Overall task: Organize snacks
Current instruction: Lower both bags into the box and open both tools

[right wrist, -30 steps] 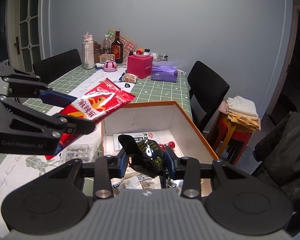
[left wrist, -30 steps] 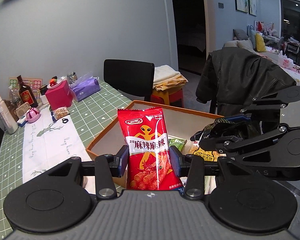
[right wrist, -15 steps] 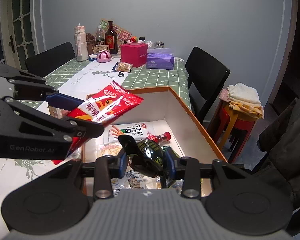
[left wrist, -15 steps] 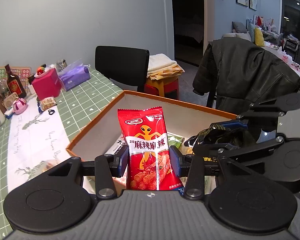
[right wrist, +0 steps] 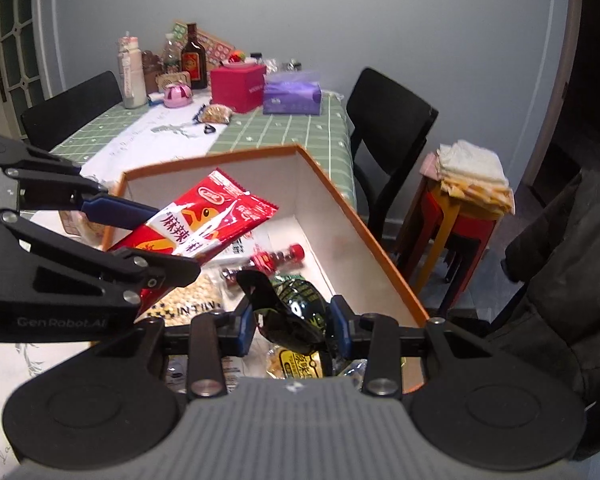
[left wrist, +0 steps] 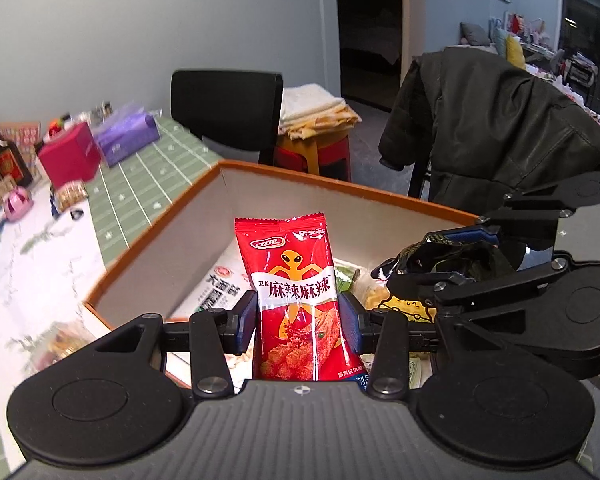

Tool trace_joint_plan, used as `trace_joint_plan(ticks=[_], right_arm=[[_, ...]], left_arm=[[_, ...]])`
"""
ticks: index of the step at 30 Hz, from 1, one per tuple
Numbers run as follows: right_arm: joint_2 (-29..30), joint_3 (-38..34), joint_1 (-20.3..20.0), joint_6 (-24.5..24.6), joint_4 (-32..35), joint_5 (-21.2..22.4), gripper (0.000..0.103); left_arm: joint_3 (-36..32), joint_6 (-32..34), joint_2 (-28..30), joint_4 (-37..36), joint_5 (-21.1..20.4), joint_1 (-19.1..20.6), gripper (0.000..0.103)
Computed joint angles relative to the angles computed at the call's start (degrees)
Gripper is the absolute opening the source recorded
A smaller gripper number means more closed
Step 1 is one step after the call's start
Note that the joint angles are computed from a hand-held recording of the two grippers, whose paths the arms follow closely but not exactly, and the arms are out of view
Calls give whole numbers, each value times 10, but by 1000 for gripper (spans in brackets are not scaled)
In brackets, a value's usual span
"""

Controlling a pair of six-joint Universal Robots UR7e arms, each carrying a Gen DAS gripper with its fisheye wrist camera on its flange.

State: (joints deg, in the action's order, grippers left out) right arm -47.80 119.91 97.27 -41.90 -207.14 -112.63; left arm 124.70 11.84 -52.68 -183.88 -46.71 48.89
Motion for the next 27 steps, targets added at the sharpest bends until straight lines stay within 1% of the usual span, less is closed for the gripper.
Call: trace_joint_plan(ticks=[12, 22, 25, 26, 27], right_arm=[[25, -31, -19, -1, 22, -4, 37], [35, -42, -28, 4, 30, -10, 37], [35, -43, -27, 10, 35, -9, 38], [34, -42, -28, 11, 34, -6, 38], [34, -41, -27, 13, 33, -5, 41]], left_arm=[[-29, -13, 24, 47, -11, 32, 49], [-40, -8, 42, 61, -18, 44, 50], [-41, -19, 41, 72, -19, 45, 53], [-39, -18, 41, 68, -15, 43, 61], [-37, -15, 42, 64, -12, 42, 63]])
